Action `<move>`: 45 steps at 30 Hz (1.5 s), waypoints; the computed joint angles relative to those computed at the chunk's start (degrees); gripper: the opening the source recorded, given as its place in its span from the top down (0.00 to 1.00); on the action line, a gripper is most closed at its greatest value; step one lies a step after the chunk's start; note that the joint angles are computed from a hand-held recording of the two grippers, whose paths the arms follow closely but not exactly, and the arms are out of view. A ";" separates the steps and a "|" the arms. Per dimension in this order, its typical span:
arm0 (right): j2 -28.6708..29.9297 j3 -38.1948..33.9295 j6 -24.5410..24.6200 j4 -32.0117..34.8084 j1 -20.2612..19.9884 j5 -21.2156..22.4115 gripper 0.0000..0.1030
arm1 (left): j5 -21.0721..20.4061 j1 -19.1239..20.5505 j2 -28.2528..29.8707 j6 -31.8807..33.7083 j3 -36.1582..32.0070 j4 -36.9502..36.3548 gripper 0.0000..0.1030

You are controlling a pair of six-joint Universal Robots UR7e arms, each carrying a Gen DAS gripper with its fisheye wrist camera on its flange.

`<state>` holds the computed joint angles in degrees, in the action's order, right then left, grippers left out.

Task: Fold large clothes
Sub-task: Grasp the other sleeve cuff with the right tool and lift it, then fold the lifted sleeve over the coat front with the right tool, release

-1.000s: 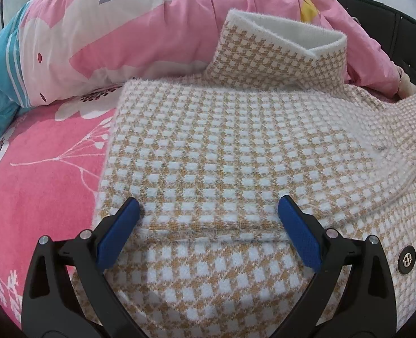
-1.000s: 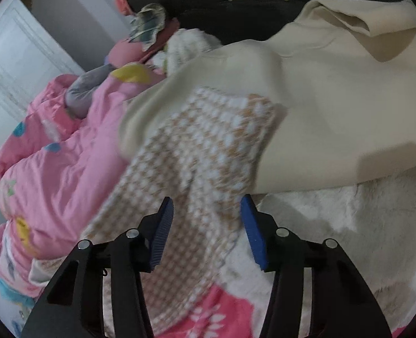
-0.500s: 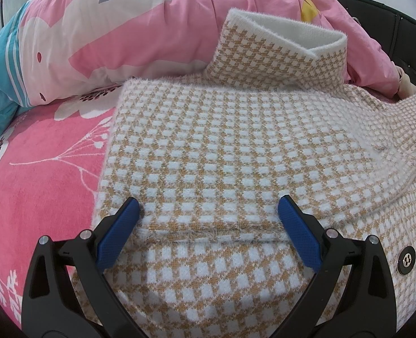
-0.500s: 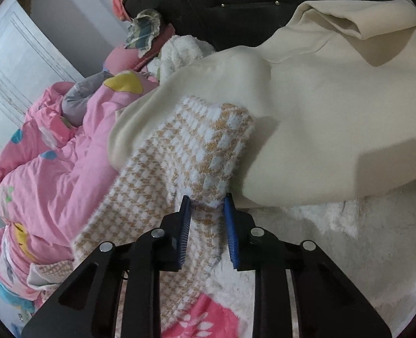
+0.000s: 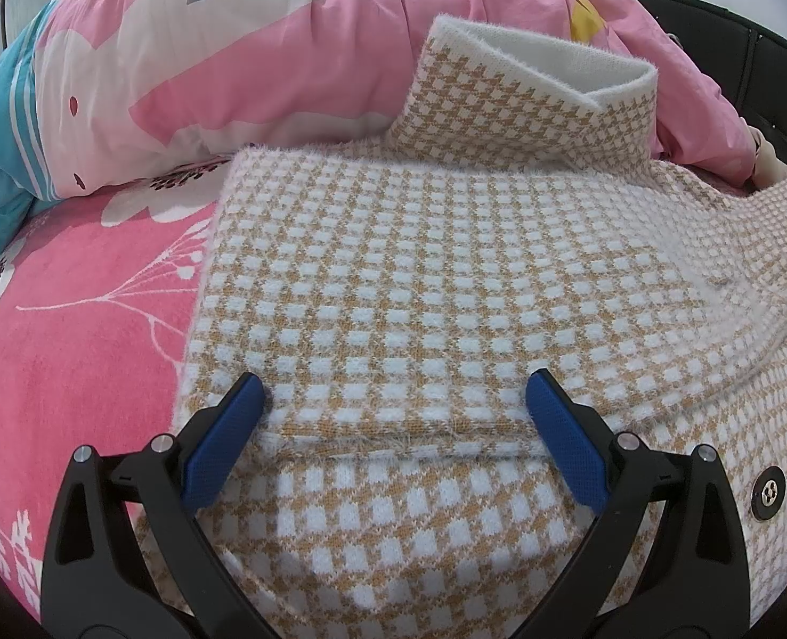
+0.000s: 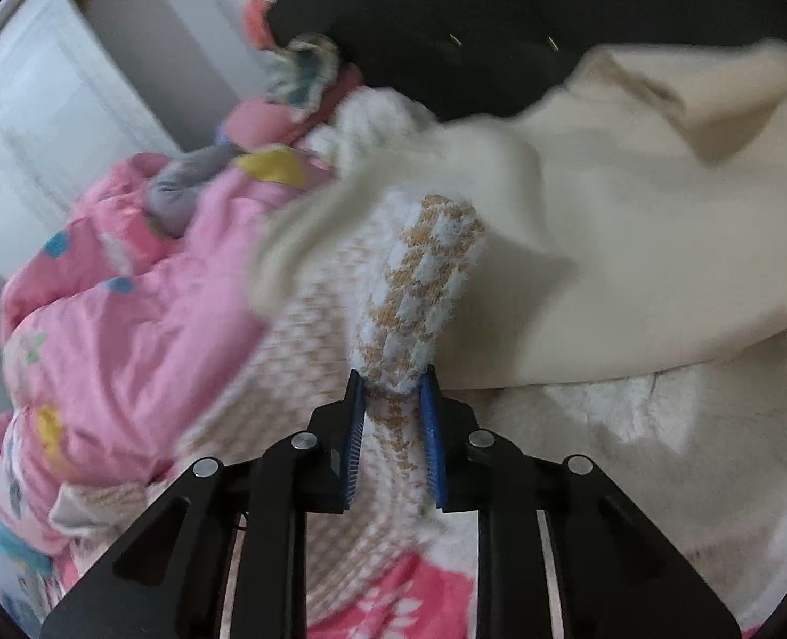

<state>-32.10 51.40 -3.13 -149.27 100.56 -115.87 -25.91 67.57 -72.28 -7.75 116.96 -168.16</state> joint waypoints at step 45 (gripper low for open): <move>11.98 -4.42 -14.38 6.43 20.08 18.10 0.81 | -3.25 0.73 -1.64 2.26 2.06 -5.80 0.07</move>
